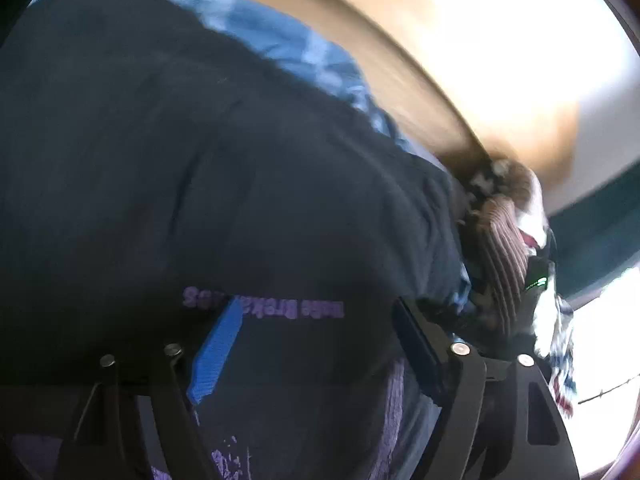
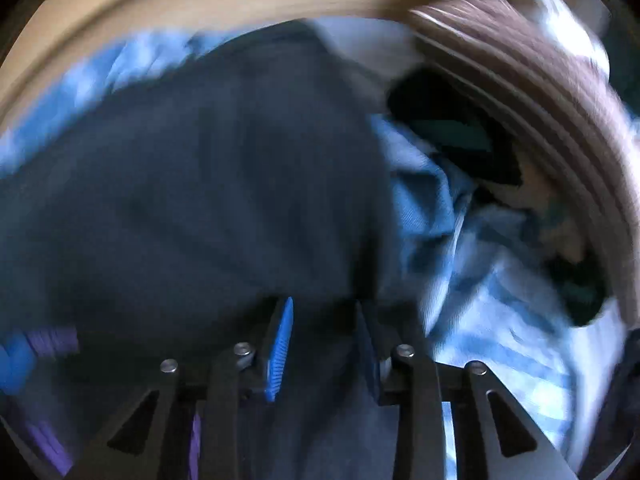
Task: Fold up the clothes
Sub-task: 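Lay the black shirt flat on the sheet and open both grippers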
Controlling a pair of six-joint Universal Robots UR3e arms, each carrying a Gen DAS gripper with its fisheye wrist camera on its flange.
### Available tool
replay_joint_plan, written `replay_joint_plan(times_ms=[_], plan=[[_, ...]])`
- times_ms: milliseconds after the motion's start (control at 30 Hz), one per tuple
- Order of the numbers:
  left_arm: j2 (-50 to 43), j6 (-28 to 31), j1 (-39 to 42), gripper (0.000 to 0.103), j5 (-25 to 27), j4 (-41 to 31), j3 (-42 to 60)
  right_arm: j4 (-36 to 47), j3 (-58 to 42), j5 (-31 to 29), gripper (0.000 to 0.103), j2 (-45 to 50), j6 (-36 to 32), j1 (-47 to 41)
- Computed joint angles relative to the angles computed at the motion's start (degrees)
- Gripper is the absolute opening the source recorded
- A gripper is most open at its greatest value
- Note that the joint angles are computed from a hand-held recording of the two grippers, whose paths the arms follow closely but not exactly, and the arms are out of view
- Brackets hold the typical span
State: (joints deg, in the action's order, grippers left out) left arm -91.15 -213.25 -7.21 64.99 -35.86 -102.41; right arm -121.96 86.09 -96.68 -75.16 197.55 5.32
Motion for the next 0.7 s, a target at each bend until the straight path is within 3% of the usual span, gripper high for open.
replay_joint_plan(times_ms=[100, 233, 333, 400, 433, 467, 533, 633, 700], plan=[[3.35, -2.47, 2.23, 0.071, 1.69, -1.77, -2.31, 2.88, -1.61, 3.74, 0.034, -3.07, 1.73, -2.9], [2.05, -0.18, 2.62, 0.067, 3.07, -21.76, 7.9, 10.71, 3.89, -2.67, 0.047, -16.05, 4.9, 2.59], [-3.06, 4.79, -2.91, 0.067, 11.1, -38.37, 21.07, 20.98, 10.58, -5.23, 0.047, -24.67, 9.83, 6.06], [-5.03, 6.64, -6.68, 0.067, 15.59, -45.4, 25.39, 18.08, 20.91, -6.44, 0.05, -30.94, 10.23, 6.59], [-4.21, 5.92, -8.17, 0.067, 17.28, -47.03, 25.03, 14.37, 26.48, -7.35, 0.065, -34.04, 9.74, 6.77], [-3.35, 5.09, -9.69, 0.067, 18.89, -48.47, 24.52, 11.97, 30.54, -7.9, 0.07, -36.65, 9.26, 6.77], [0.95, 2.06, -11.31, 0.067, 20.31, -51.04, 21.09, 14.51, 31.48, -3.3, 0.07, -41.52, 7.45, 2.13], [12.01, -1.63, -11.01, 0.067, 18.03, -55.19, 11.59, 27.93, 25.09, 1.52, 0.058, -45.23, 10.52, -0.52], [18.2, -2.33, -11.11, 0.067, 17.21, -58.31, 7.04, 33.74, 23.34, 4.48, 0.069, -49.36, 12.62, 1.48]])
